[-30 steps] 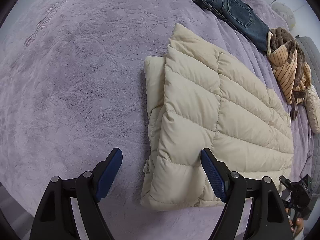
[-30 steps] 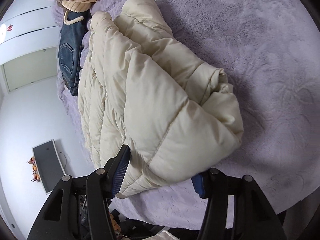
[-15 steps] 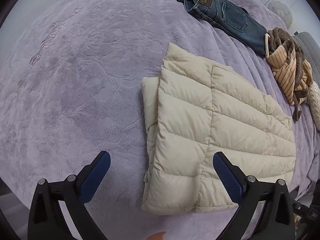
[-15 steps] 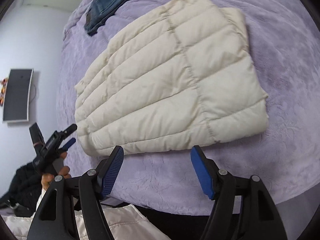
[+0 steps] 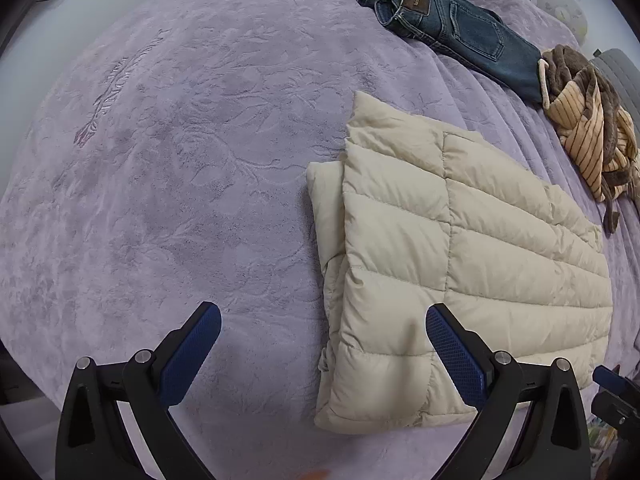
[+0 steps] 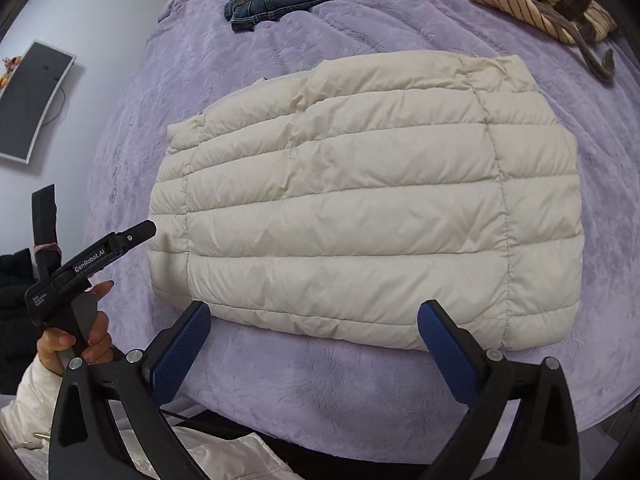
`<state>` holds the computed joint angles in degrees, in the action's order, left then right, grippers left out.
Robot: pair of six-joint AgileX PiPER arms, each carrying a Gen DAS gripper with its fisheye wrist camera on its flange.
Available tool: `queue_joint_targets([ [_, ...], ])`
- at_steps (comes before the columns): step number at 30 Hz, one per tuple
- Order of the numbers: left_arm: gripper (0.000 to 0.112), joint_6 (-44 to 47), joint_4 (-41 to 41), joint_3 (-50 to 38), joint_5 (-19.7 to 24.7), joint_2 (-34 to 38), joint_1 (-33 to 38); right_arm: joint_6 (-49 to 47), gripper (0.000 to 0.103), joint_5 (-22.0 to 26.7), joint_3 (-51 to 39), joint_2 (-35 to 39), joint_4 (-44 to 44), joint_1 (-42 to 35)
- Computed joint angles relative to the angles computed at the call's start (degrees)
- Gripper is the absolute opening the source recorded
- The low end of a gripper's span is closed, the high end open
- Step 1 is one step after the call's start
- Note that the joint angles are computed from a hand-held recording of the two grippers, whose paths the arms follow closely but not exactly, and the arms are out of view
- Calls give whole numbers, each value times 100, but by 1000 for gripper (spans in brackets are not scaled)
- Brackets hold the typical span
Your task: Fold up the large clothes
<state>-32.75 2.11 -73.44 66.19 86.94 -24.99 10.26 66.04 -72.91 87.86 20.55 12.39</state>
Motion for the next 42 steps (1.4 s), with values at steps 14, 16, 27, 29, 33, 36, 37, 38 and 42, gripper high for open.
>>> queue_joint_targets([
  [14, 103, 2006, -1933, 674, -640, -145, 1517, 641, 103, -11, -413, 266, -327, 372],
  [16, 103, 2423, -2248, 690, -622, 21, 1726, 720, 103, -64, -499, 345, -396, 404],
  [27, 103, 4722, -4944, 889, -420, 1153, 2539, 726, 19, -573, -1030, 1206, -648, 358],
  [29, 103, 4932, -5143, 846, -373, 1445, 2492, 602, 19, -710, -1001, 1386, -596, 352],
  [33, 103, 5118, -5202, 623, -452, 1822, 2223, 439, 19, -993, -762, 1707, -349, 297],
  [36, 103, 5206, -5276, 358, -413, 2041, 2024, 257, 19, -1238, -539, 1763, -31, 176],
  [37, 103, 5199, -5269, 253, -360, 2106, 1957, 186, 19, -1298, -479, 1775, 79, 131],
  [38, 103, 5137, -5260, 81, -305, 2200, 1842, 138, 19, -1346, -431, 1787, 174, 92],
  [42, 73, 5068, -5141, -458, 124, 2480, 1481, 94, 19, -1525, -279, 1835, 422, 14],
])
